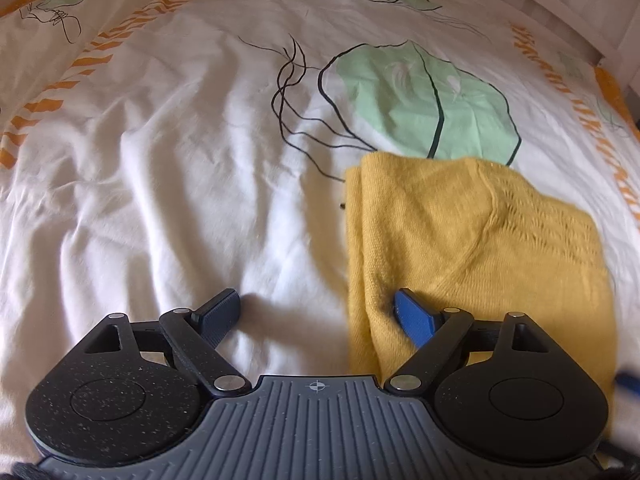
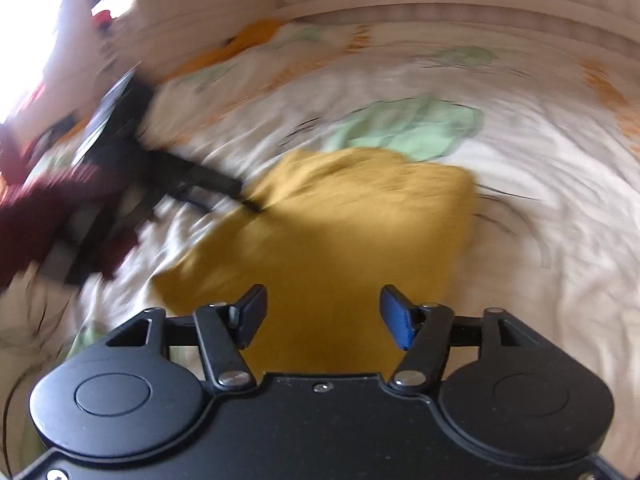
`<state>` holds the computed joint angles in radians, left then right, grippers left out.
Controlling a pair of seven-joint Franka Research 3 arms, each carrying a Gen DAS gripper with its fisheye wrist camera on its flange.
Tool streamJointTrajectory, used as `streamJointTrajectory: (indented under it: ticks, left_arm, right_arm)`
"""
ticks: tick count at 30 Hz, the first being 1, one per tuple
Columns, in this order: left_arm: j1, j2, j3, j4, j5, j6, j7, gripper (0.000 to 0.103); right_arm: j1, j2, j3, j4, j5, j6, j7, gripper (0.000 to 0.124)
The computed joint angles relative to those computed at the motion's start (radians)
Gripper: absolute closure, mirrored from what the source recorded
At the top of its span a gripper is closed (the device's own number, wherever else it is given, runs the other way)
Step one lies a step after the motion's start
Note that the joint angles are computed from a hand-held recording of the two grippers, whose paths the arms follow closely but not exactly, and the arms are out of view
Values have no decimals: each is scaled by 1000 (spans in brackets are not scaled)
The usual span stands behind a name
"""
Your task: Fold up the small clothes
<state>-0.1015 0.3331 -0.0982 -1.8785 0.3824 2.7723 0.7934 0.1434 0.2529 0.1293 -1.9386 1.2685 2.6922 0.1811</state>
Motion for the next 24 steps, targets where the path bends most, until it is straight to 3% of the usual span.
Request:
streamJointTrajectory:
  ticks: [5,10,12,16,17,18,22,24]
  left_arm:
    - [6,-32,-8,-40,-2,4,18,18]
    - [54,-60,-55,-79,-129,27,84,19]
    - [98,-83,-101,-118,-250,63,157,20]
    - [268,-112,-309,-171,-741,91,529,21]
    - [286,-114,-335,-173,-819,82,592,21]
    - [286,-112,-342,-170,-856,69,630,21]
    - [184,-101,-250,-151,-739,40,594,20]
    - [162,-99,-234,-146,-758,40,620,20]
  right_arm:
    - [-35,101,-13,128,18,-26,169,48]
    - [-77,213,8,265,-39,-73,356,48]
    - [-93,246,23,307,-60,-98,393,48]
    - [-127,294,54,359,-73,-154,428,47]
    - [-130,307,57,374,-82,-168,445,47]
    - [-131,319,58,388,-93,-176,462,47]
    - [-150,350,77,425,-102,-206,493,45]
    - [-165,368,86,449,-96,-241,510,41]
